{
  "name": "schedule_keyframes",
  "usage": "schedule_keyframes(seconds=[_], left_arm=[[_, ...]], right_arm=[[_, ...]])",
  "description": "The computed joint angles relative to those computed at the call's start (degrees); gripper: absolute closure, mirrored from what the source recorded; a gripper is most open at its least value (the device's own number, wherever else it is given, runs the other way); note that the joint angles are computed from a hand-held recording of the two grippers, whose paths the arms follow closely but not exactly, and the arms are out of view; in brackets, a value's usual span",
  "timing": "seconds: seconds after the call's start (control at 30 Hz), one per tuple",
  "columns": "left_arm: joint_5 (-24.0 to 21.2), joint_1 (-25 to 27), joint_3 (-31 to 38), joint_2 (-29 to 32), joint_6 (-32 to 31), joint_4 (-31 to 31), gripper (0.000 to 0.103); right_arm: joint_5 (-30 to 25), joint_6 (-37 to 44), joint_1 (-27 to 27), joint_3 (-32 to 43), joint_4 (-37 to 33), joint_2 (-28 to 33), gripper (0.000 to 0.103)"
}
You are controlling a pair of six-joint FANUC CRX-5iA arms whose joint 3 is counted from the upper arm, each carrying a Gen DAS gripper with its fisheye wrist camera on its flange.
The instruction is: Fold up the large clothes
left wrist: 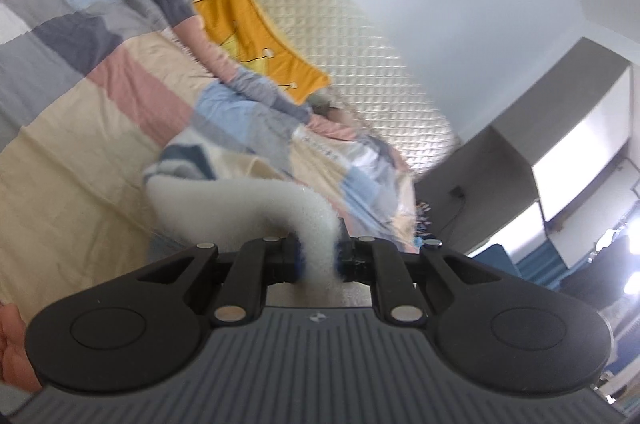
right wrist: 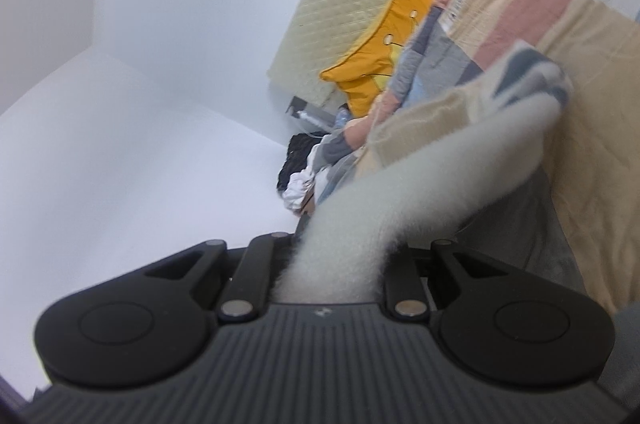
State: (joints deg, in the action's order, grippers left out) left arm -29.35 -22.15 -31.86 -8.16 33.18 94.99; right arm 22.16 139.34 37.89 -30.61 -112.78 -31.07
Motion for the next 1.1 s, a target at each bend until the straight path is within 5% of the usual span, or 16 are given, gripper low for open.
schedule_keyframes(seconds=[0.13, 0.27, 0.47, 0.67, 0.8, 0.87, 1.1], left_arm=[[-0.30, -0.54, -3.27, -5.97, 0.82, 0.26, 0.087], [-2.51, 0.04, -4.58, -7.64, 3.71, -0.17, 0.087], [1.22, -1.23, 1.16, -0.40, 5.36, -0.69, 0.087], [12.92, -5.86, 12.41, 14.15, -1.00, 8.54, 0.087], [14.95, -5.73, 20.53, 23.48, -0.20, 9.01, 0.087], [14.94, -4.73, 24.56, 27.60, 2.00, 4.13, 0.087], [7.18, 1.94, 43.42, 44.36, 28.18, -24.95, 0.086]], right_arm=[[1.06, 13.13, -0.74, -1.20, -11.63, -5.40, 0.082], [13.76, 13.89, 7.92, 2.21, -8.23, -5.31, 0.081], [1.94, 36.46, -10.09, 0.71, -29.14, -3.22, 0.081], [13.52, 31.37, -5.37, 13.00, -13.94, 11.79, 0.081], [11.40, 29.41, -9.67, 16.97, -12.32, 19.20, 0.081], [9.70, 28.24, -12.30, 18.09, -12.84, 22.03, 0.081], [2.17, 32.79, -21.55, 20.17, -20.80, 31.41, 0.081]])
